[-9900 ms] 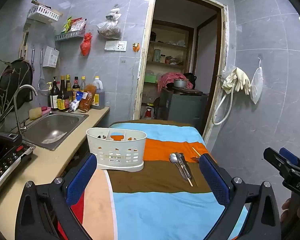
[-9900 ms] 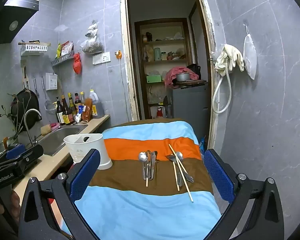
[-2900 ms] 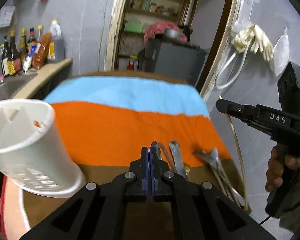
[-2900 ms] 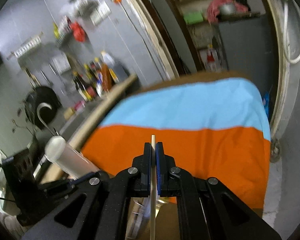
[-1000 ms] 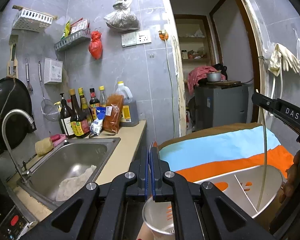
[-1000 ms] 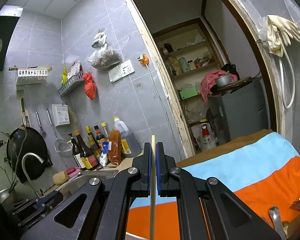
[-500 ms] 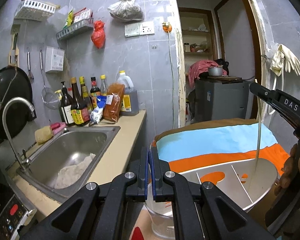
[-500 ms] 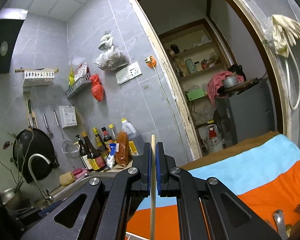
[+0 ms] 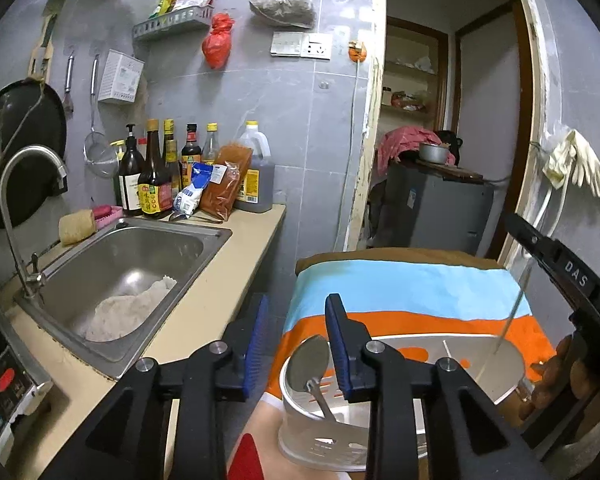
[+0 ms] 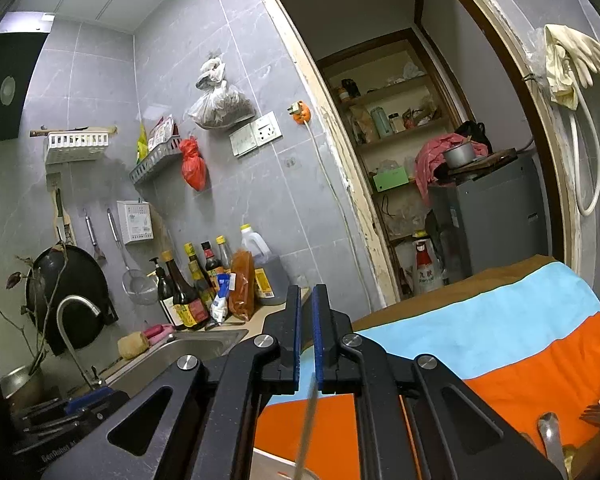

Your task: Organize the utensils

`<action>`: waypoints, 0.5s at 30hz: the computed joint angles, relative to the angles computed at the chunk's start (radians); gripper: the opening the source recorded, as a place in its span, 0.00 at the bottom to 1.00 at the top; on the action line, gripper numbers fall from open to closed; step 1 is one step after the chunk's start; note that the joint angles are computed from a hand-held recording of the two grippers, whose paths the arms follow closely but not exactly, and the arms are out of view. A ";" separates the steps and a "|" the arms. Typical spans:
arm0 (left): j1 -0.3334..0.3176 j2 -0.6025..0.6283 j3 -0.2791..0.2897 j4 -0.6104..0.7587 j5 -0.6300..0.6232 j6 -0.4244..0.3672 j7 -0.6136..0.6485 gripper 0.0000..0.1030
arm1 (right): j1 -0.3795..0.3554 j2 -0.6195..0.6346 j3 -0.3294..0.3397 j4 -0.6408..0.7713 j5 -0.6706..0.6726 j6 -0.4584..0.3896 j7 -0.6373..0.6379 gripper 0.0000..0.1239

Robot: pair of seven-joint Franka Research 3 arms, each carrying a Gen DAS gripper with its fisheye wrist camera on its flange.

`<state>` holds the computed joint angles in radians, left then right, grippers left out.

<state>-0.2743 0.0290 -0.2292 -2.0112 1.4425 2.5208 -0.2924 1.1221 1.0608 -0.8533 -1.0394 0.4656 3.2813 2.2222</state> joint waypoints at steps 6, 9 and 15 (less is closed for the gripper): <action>-0.011 -0.001 -0.008 0.013 -0.002 -0.020 -0.023 0.36 | 0.007 -0.053 0.050 -0.065 0.013 0.031 -0.077 0.05; -0.021 0.005 -0.013 0.029 -0.004 -0.037 -0.030 0.40 | 0.005 -0.126 0.116 -0.142 0.012 0.064 -0.162 0.17; -0.058 0.029 -0.028 0.077 0.029 -0.068 -0.085 0.61 | -0.011 -0.298 0.236 -0.341 -0.001 0.166 -0.304 0.35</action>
